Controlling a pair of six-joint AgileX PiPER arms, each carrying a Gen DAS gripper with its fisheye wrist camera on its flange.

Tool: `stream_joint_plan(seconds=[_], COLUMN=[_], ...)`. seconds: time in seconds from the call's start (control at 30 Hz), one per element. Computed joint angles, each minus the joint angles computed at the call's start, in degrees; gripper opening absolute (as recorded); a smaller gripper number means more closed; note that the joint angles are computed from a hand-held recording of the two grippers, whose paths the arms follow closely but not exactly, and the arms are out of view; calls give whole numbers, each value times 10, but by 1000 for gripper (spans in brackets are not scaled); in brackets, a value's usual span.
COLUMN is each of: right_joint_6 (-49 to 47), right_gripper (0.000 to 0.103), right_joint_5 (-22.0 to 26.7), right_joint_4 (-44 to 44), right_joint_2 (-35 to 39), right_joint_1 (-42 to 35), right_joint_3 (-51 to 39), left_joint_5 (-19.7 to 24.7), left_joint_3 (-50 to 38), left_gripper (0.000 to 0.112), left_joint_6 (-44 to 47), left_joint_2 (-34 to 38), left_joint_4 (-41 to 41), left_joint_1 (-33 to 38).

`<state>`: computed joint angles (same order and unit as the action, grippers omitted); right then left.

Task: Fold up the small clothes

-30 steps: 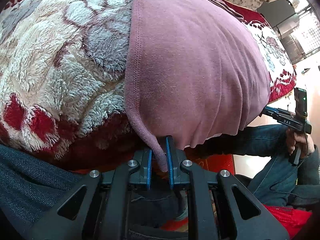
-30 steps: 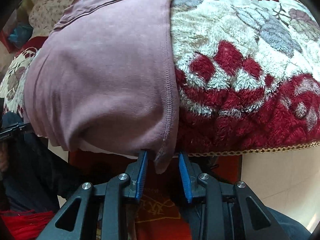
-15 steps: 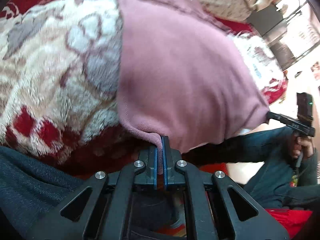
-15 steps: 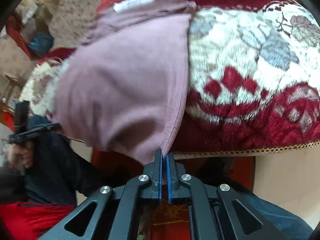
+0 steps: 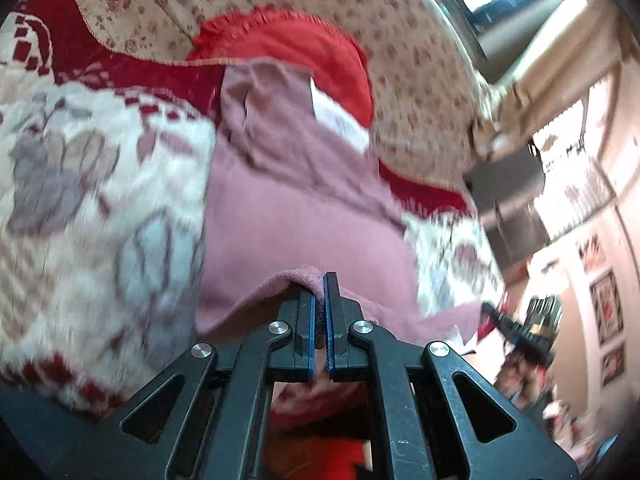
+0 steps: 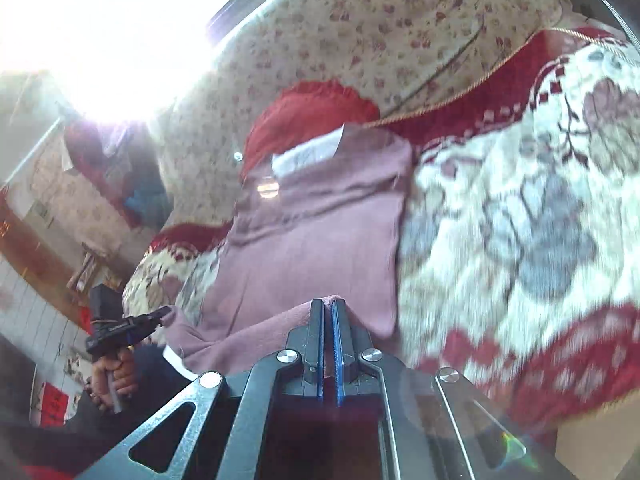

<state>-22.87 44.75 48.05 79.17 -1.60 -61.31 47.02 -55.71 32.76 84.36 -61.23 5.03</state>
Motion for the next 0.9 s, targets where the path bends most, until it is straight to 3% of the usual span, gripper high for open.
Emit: stream_joint_plan(seconds=[0.2,0.5,0.8,0.9], right_joint_6=[107,261,363,392], right_gripper=[3,3,3,3], right_joint_5=[-26,-37,32,68], right_joint_4=[-86,-193,-271,-293], right_joint_2=[130,365,550,611], right_joint_1=[20,37,38,39], right_joint_3=[-176,-446,-711,-800], left_joint_5=[-49,-120,-153,-139], left_joint_3=[-176,-360,-490,-533], left_gripper=[2,2,2,2], left_joint_6=[-187,-310,-400,-398], left_joint_2=[92,270,403,450], left_joint_4=[112,203,249,230], left_joint_1=[-42,-61,-71,-64])
